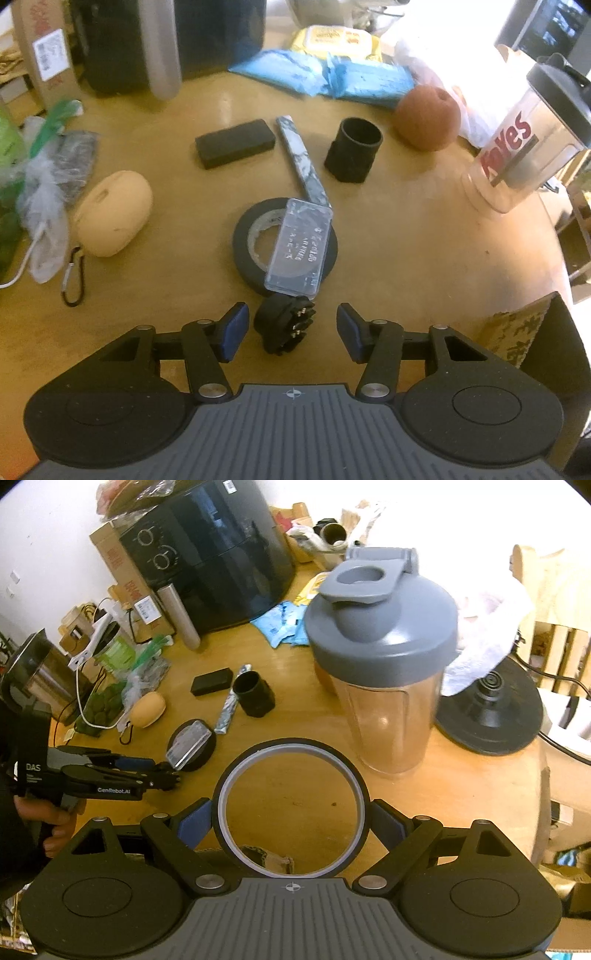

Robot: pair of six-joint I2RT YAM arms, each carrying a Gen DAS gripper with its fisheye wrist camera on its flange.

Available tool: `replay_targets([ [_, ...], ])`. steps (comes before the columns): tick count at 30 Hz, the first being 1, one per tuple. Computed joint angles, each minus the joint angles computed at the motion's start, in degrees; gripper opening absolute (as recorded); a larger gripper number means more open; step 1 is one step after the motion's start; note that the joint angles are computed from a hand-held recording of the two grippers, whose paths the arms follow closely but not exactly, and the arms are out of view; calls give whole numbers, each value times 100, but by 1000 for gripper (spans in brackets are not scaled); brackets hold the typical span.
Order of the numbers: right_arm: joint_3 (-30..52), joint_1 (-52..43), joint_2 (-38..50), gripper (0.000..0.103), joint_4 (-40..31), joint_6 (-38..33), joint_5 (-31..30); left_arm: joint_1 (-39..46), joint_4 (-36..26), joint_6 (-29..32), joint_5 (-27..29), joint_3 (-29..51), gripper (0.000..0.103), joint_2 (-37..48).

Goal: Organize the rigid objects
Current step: 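Lift the tape ring with the right gripper while the left gripper grasps the small black plug, then carry the black plug into the box and open the left gripper while the right gripper carries the ring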

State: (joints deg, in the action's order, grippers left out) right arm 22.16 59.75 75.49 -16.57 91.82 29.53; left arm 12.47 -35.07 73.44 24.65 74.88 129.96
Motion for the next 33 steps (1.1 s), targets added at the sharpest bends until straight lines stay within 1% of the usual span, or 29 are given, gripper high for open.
replay_targets([
  [1,5,31,-1,91,-41,63,10,-20,-31,-6,-22,46,46,49],
  [2,16,72,6,91,-86,136,23,-39,-61,-28,-52,90,38,93],
  [4,34,139,42,91,-126,244,33,-50,-181,-75,-87,197,29,166],
  [9,89,274,84,91,-224,425,55,-12,-92,-155,-46,53,22,8],
  [12,97,307,110,91,-198,427,48,41,60,-245,-12,-138,21,-185],
  [14,89,305,117,91,-154,381,34,99,-92,-213,57,-119,21,-241],
  [28,132,194,254,91,360,-278,-102,607,-433,-75,448,-406,21,-959],
  [33,151,263,268,91,418,-368,-99,807,-556,19,531,-564,21,-1225],
])
